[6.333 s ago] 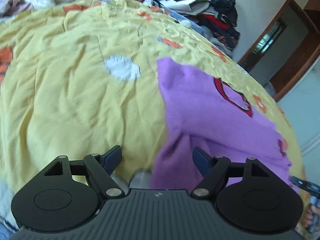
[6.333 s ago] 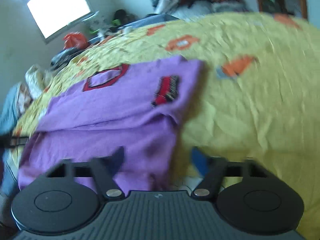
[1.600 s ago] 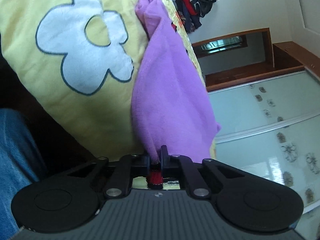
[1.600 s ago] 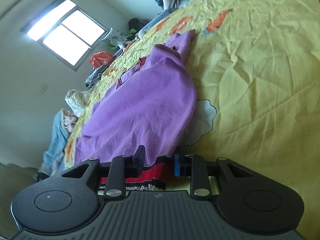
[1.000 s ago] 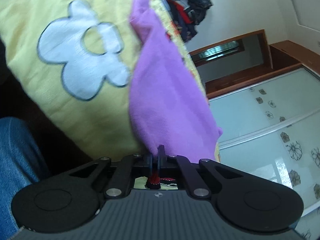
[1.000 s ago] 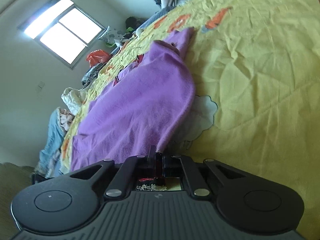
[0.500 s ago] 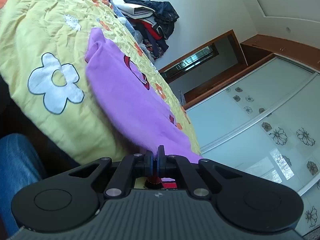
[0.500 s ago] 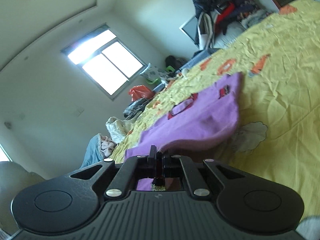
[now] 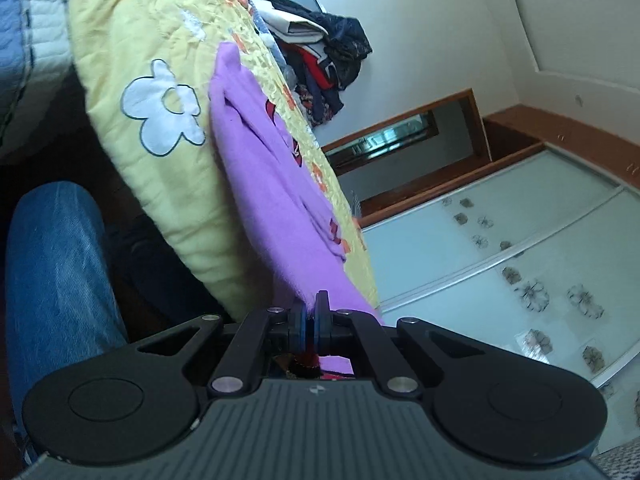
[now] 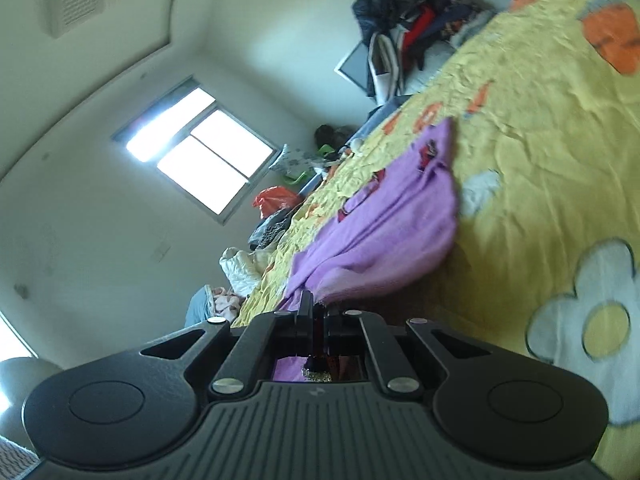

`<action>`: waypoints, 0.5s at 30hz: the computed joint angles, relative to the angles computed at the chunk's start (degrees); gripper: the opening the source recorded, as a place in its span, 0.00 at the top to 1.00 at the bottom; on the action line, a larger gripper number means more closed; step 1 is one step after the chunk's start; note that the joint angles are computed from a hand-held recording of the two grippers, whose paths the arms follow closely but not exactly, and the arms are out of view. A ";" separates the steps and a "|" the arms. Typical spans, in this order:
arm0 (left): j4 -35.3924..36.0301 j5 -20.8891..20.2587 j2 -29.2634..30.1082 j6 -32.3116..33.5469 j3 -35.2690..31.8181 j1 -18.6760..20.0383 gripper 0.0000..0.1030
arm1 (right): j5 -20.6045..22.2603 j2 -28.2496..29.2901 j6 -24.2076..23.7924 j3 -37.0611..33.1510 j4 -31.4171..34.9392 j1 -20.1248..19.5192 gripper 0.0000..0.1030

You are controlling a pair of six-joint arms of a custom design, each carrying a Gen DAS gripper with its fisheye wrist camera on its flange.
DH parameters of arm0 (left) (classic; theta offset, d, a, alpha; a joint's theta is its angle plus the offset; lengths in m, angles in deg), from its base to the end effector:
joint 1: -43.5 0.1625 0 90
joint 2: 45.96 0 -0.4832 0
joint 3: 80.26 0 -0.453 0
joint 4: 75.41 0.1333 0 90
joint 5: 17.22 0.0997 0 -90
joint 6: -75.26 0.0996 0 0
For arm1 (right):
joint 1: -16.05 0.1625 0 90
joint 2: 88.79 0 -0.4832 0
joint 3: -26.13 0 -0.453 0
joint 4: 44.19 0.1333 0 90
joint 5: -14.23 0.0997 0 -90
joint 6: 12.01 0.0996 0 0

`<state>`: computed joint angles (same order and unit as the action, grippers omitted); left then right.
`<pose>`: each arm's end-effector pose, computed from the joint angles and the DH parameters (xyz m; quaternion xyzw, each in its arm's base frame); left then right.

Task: Fold small clothes

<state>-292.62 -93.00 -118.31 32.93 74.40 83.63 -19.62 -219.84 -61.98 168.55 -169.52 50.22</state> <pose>-0.1628 -0.3436 0.1760 -0.0131 -0.9182 0.3452 0.1937 -0.0776 -0.3138 0.4274 -0.0534 0.8670 -0.4777 0.1316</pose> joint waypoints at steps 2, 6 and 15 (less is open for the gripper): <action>-3.84 1.08 0.49 -1.23 1.17 -0.31 0.98 | 0.23 0.74 0.68 -0.15 -0.35 -0.20 0.96; -12.41 2.92 3.14 -1.73 2.08 0.55 0.98 | -5.88 5.16 7.65 -0.50 -9.47 1.68 0.96; -11.43 2.76 3.79 0.46 -0.89 1.63 0.98 | -4.86 5.23 9.54 -1.46 -10.13 3.19 0.96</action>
<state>-304.05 -90.24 -114.52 33.38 73.51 85.27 -24.48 -214.61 -52.44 167.09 -179.65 53.41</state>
